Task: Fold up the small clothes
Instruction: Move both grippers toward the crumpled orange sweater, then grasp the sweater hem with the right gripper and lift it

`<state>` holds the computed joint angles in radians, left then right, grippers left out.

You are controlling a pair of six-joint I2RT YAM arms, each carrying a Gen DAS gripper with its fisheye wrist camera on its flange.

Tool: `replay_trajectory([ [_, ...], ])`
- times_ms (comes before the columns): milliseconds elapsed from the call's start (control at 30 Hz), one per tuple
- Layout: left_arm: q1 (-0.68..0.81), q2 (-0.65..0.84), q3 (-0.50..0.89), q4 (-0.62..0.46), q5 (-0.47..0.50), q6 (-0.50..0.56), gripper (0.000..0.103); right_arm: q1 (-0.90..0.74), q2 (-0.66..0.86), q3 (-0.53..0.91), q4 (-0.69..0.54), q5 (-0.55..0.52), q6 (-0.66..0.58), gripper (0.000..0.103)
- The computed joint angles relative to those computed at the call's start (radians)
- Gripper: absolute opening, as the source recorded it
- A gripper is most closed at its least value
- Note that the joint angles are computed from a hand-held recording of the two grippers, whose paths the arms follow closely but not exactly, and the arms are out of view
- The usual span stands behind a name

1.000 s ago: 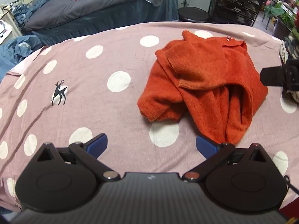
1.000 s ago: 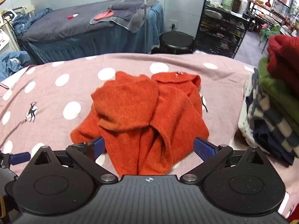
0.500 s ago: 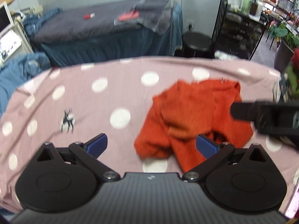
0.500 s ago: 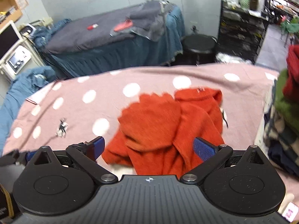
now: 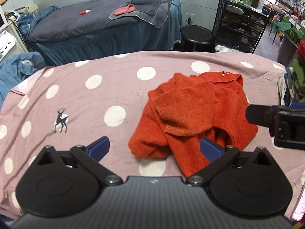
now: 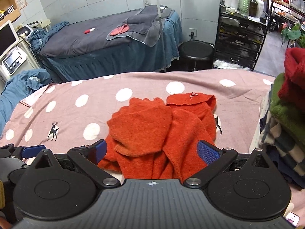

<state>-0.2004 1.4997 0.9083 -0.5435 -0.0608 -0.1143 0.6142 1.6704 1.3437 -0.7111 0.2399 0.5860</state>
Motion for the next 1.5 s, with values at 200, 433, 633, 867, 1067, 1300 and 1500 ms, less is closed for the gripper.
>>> replay_trajectory([
  [200,-0.02,0.05,-0.045,0.075,0.006,-0.062,0.103,-0.032,-0.019,-0.083,0.055,-0.057,-0.04,0.103],
  [433,-0.088,0.132,-0.013,0.048,-0.045,-0.063,0.103,-0.077,-0.028,-0.171,0.13,-0.104,-0.072,0.103],
  [633,-0.045,0.208,-0.004,0.149,-0.052,0.032,0.103,-0.088,0.0,-0.188,0.185,-0.105,-0.087,0.103],
  [867,0.112,0.312,-0.017,0.275,0.067,0.073,0.096,-0.126,0.061,-0.218,0.266,-0.148,-0.121,0.103],
  [1067,0.112,0.411,0.051,0.258,0.076,0.069,0.094,-0.123,0.176,-0.144,0.288,-0.208,-0.151,0.103],
  [1300,0.089,0.462,0.084,0.256,0.026,0.115,0.084,-0.106,0.411,0.097,0.254,-0.233,-0.198,0.103],
  [1500,0.114,0.473,0.086,0.239,0.004,0.123,0.085,-0.086,0.613,0.33,0.141,-0.226,-0.241,0.044],
])
